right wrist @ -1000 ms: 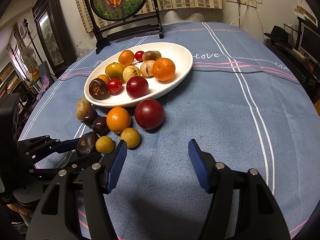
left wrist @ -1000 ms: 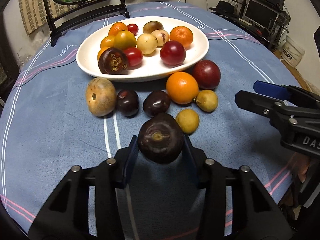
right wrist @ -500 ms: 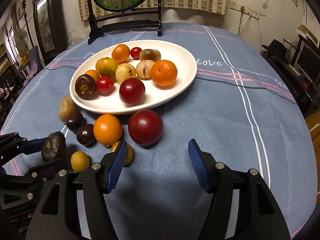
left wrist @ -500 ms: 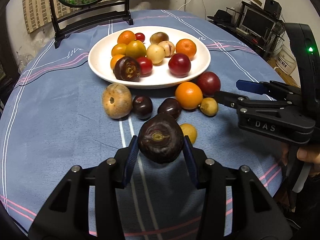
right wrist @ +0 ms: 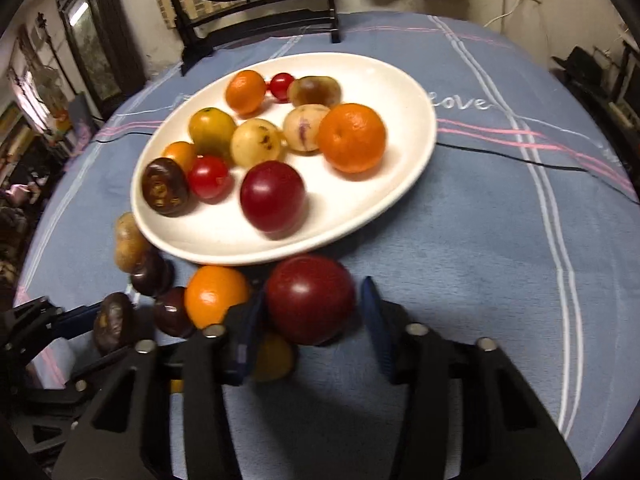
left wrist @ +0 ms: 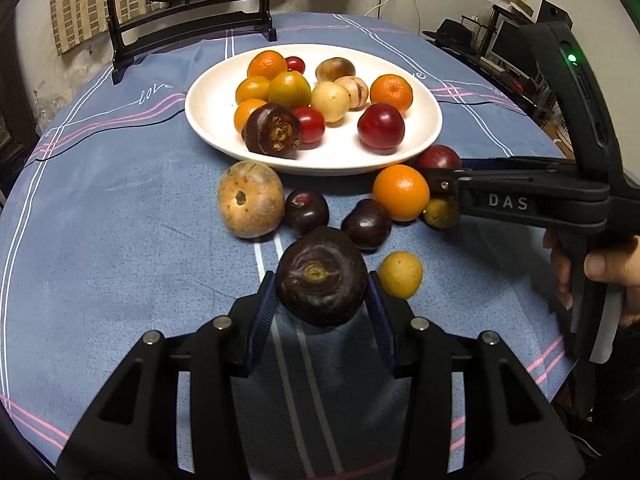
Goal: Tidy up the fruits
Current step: 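Grasp a dark purple fruit with the left tool while the right grasps a red tomato, then carry the purple fruit and red tomato onto the white plate and release them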
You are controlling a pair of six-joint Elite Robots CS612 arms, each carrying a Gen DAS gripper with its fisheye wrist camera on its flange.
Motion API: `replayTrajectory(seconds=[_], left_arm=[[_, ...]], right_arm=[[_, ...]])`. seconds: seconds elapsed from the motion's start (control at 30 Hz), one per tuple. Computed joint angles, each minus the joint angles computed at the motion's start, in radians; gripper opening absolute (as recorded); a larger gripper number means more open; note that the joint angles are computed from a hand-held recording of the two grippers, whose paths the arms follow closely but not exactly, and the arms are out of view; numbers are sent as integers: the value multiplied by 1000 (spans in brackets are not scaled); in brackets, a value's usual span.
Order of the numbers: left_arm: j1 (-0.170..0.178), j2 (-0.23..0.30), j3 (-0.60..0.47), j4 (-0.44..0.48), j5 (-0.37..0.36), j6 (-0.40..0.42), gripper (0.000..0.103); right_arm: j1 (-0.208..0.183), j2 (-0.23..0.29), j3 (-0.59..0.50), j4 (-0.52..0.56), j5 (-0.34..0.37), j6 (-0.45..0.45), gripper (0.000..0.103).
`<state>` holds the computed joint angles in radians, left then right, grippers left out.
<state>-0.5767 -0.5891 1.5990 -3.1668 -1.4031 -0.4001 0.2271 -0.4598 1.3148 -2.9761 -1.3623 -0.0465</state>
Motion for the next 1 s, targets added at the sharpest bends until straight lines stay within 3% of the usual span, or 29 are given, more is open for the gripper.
replayTrajectory(seconds=[0.1,0.2,0.67,1.0], left_arm=[[0,0,-1,3,0,-3,45],[-1,-1,0,1,4,-2,45],[-13,-26,14,-38,63,18,45],[-3,-16,-67,-27,130,54,46]], right_arm=[[7,-1,14,-41,-30,-8,42],[-2,-10,38,-77,4,15,42],[-28,-68,167,-286,18,56,42],[-22,-62,124,-326,11,47,42]])
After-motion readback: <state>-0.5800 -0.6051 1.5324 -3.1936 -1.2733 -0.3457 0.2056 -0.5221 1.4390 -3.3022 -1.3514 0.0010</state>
